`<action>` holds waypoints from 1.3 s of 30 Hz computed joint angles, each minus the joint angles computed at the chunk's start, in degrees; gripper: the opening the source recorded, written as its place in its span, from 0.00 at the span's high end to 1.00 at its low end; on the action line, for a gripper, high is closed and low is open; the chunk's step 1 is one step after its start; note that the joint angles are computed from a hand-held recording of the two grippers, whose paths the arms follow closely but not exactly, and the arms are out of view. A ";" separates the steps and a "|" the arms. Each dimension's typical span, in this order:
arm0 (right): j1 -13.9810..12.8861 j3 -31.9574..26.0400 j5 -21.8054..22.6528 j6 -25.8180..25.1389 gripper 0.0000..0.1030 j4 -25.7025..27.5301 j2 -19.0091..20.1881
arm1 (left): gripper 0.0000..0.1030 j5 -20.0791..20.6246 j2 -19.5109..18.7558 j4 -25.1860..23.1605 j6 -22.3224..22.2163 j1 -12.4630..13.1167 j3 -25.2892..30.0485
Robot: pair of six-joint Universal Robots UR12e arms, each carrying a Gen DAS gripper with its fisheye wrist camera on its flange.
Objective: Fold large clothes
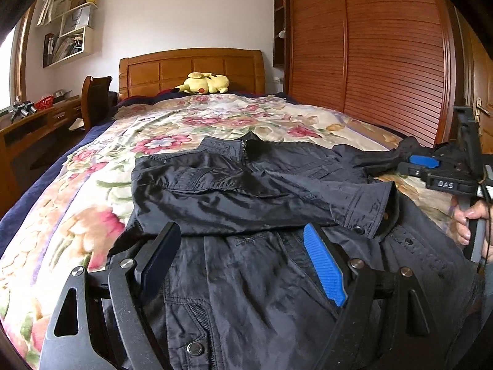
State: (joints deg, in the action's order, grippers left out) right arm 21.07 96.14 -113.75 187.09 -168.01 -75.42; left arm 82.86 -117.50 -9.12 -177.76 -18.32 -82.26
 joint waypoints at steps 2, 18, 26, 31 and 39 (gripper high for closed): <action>0.22 0.52 -0.40 -0.22 0.40 -0.82 -0.47 | 0.20 0.09 -0.20 -0.23 -0.12 -0.08 0.27; 0.67 -1.71 13.06 -7.67 0.40 3.73 1.75 | 0.20 0.61 -1.05 -1.27 -0.15 -0.68 1.28; -0.21 -4.67 13.21 -8.97 0.54 11.44 3.71 | 0.20 0.53 -1.10 -1.88 -0.13 -0.68 1.22; -1.19 -4.71 13.19 -6.96 0.88 10.51 3.92 | 0.20 0.71 -1.19 -2.23 0.32 -0.80 1.20; -2.54 -5.57 11.85 -4.22 0.90 5.33 3.62 | 0.20 0.54 -1.22 -2.62 0.66 -0.82 1.23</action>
State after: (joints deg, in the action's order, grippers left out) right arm 18.53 90.57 -101.90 182.87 -162.68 -71.80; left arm 83.40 -118.71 -11.74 -177.11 -19.14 -81.03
